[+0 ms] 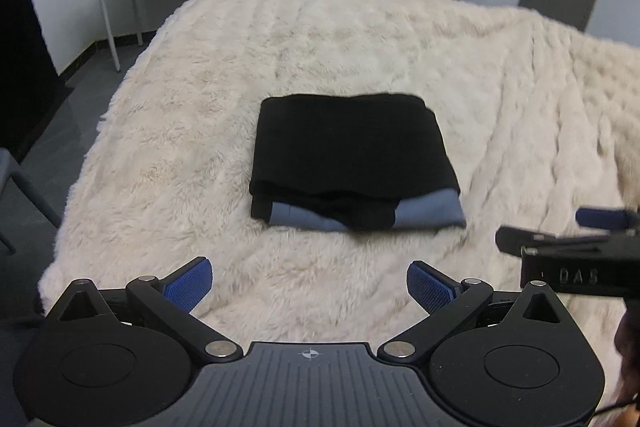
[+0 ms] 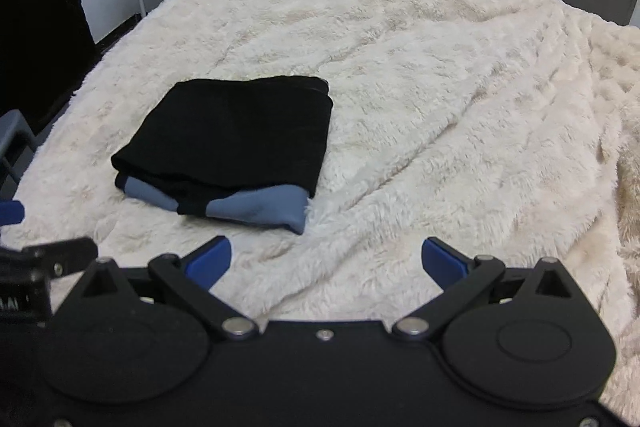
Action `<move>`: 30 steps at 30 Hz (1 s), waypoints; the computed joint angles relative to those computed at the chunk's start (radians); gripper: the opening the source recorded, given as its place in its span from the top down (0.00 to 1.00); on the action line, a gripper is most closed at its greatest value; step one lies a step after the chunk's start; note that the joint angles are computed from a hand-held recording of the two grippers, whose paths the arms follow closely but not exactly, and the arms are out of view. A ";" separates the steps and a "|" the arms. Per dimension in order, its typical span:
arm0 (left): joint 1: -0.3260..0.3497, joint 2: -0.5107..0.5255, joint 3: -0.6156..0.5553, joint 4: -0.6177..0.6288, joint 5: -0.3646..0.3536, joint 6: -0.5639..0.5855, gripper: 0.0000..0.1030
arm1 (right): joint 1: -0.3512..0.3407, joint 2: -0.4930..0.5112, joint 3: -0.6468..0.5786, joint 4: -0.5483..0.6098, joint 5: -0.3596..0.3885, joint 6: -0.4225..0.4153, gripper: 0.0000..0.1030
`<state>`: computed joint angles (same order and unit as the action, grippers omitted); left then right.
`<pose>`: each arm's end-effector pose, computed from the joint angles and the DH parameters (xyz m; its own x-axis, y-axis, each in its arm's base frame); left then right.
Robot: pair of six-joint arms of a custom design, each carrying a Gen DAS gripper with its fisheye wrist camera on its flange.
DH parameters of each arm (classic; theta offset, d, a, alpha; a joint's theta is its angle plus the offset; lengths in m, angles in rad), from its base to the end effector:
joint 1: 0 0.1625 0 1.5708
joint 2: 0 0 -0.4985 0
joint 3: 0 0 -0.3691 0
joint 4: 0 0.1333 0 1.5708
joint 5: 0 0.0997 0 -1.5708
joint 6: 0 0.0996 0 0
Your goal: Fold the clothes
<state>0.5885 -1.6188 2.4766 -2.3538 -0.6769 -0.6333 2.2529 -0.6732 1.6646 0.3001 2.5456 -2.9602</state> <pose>-0.1426 -0.3488 0.3116 -0.7321 0.1184 -0.6708 0.4915 0.7737 -0.3998 0.3619 -0.3649 0.0832 -0.6794 -0.0393 0.7327 -0.4915 0.7658 -0.4147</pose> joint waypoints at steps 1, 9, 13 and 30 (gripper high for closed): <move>0.008 0.006 0.004 -0.024 0.000 0.017 0.00 | 0.003 0.013 -0.007 0.022 0.014 0.027 0.00; 0.002 0.006 0.001 0.007 -0.009 0.004 0.00 | 0.012 0.026 -0.005 0.045 0.015 0.078 0.00; -0.003 0.001 -0.003 0.040 0.009 -0.004 0.00 | 0.023 0.034 -0.010 0.052 0.013 0.082 0.00; 0.021 -0.031 -0.005 0.028 -0.006 -0.004 0.00 | 0.042 0.061 -0.049 0.065 -0.018 0.062 0.00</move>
<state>0.6092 -1.6500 2.4711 -2.3256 -0.6833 -0.6377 2.2954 -0.6118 1.6155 0.3647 2.5277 -2.8979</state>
